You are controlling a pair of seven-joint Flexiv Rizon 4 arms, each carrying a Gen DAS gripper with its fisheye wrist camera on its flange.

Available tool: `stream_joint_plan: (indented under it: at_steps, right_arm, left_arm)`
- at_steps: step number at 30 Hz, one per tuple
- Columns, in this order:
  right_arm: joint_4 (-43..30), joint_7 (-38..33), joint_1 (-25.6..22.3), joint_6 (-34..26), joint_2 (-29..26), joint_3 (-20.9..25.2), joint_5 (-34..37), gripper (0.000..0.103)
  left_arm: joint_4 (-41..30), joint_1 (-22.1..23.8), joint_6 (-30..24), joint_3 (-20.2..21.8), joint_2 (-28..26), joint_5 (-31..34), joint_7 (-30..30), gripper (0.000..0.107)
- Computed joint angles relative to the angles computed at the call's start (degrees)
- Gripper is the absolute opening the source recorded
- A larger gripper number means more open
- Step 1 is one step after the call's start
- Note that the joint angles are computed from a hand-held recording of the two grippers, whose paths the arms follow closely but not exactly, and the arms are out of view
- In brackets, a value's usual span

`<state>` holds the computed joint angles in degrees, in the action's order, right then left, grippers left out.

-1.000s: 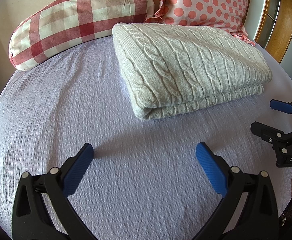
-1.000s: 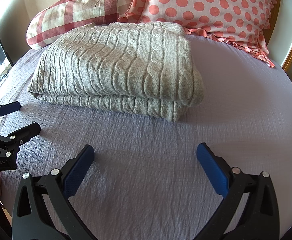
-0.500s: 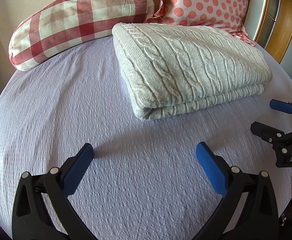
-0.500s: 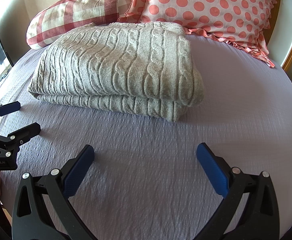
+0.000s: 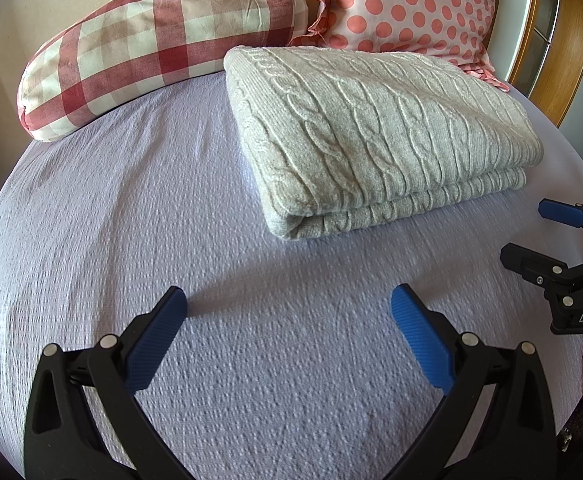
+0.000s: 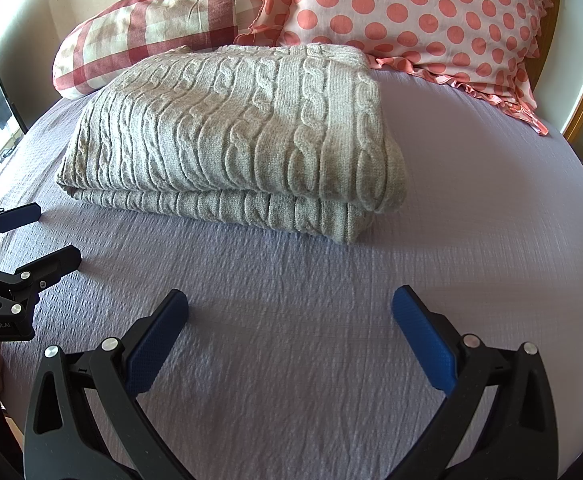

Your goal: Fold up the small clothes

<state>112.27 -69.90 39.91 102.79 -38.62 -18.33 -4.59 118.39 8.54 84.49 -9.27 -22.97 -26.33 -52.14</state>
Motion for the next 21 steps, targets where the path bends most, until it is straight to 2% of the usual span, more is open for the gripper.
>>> stream_joint_plan:
  at_steps: [21]
  right_arm:
    - [-0.1, -0.1, 0.0, 0.0, -0.1, 0.0, 0.1, 0.102]
  left_arm:
    - [-0.1, -0.1, -0.7, 0.0, 0.1, -0.2, 0.6, 0.101]
